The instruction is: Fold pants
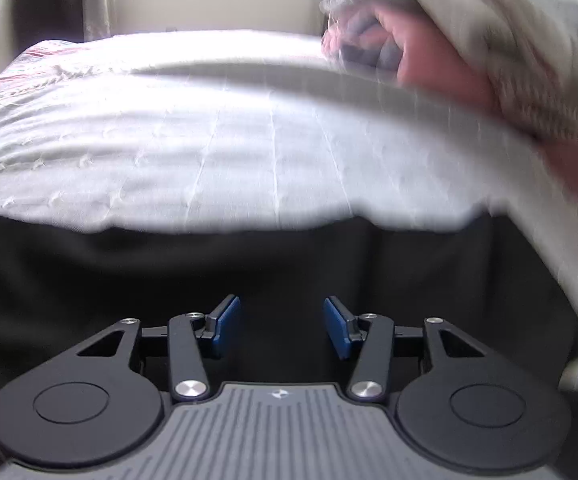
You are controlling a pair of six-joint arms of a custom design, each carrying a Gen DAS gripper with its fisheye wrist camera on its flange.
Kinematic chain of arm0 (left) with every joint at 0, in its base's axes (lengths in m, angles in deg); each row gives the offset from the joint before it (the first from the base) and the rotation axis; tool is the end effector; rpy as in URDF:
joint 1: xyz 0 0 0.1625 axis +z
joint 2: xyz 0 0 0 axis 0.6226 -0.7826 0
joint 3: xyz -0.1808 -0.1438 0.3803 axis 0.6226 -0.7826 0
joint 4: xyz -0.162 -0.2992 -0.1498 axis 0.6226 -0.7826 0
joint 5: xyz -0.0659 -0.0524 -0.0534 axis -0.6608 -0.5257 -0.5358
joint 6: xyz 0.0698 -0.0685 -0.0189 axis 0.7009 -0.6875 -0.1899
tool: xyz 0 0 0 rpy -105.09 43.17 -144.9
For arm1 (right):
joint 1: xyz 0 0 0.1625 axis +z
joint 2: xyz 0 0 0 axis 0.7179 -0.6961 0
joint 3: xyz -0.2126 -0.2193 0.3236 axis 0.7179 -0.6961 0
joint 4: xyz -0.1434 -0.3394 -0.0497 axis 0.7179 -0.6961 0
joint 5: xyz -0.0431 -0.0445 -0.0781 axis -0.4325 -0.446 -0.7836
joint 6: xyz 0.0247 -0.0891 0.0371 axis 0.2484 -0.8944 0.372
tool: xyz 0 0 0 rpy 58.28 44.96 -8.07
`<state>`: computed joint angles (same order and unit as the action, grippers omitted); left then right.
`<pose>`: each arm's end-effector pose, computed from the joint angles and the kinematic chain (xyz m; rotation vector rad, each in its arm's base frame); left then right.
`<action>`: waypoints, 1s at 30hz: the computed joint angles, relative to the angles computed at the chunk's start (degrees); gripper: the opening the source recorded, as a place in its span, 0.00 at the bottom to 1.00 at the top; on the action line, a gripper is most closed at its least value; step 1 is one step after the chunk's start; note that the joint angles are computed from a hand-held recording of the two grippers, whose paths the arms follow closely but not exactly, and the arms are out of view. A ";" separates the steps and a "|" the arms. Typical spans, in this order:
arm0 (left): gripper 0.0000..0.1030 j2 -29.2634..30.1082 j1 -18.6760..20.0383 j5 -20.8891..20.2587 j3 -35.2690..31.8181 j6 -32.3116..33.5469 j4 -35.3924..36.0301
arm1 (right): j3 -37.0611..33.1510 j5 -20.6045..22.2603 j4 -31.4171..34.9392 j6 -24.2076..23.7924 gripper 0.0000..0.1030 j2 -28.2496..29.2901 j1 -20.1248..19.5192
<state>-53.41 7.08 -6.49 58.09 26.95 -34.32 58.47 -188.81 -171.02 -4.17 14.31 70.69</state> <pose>0.0012 -0.3234 0.3619 -0.1006 2.0635 -1.0552 0.2789 -0.4560 0.0981 0.3278 -1.9769 0.8887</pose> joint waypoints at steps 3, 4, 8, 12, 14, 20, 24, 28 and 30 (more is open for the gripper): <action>0.30 -0.61 -0.78 0.56 -0.82 -2.27 3.95 | -1.05 12.65 7.41 0.62 0.83 -0.98 0.98; 0.30 -0.55 -0.61 1.04 -1.04 -2.98 4.83 | -2.80 14.86 9.51 0.08 0.83 0.35 1.55; 0.23 -0.72 0.32 2.28 -1.78 -5.76 8.57 | -12.37 21.05 20.18 -5.26 0.84 7.45 4.24; 0.16 -0.90 0.67 2.54 -3.05 -9.53 13.15 | -23.64 23.85 30.15 -10.86 0.89 14.64 6.29; 0.07 -1.67 1.42 2.11 -3.21 -9.11 11.81 | -27.78 24.80 34.48 -12.77 0.95 16.78 6.96; 0.04 -3.07 3.70 -0.20 -1.75 -1.21 -0.37 | -35.63 24.71 42.37 -12.26 1.00 19.74 5.70; 0.04 -2.66 3.43 0.43 -1.65 -1.94 0.73 | -35.94 26.58 45.41 -5.66 0.91 19.07 4.67; 0.04 -2.77 4.08 -0.10 -1.10 0.64 -3.38 | -35.20 27.88 48.53 -4.21 0.33 18.08 5.71; 0.04 -2.19 4.16 0.74 -0.42 1.91 -5.25 | -34.51 26.98 49.53 -4.79 0.30 17.52 6.66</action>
<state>-55.60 11.24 -5.75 57.67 28.86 -39.56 23.97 -161.83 -121.49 -8.96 31.83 77.35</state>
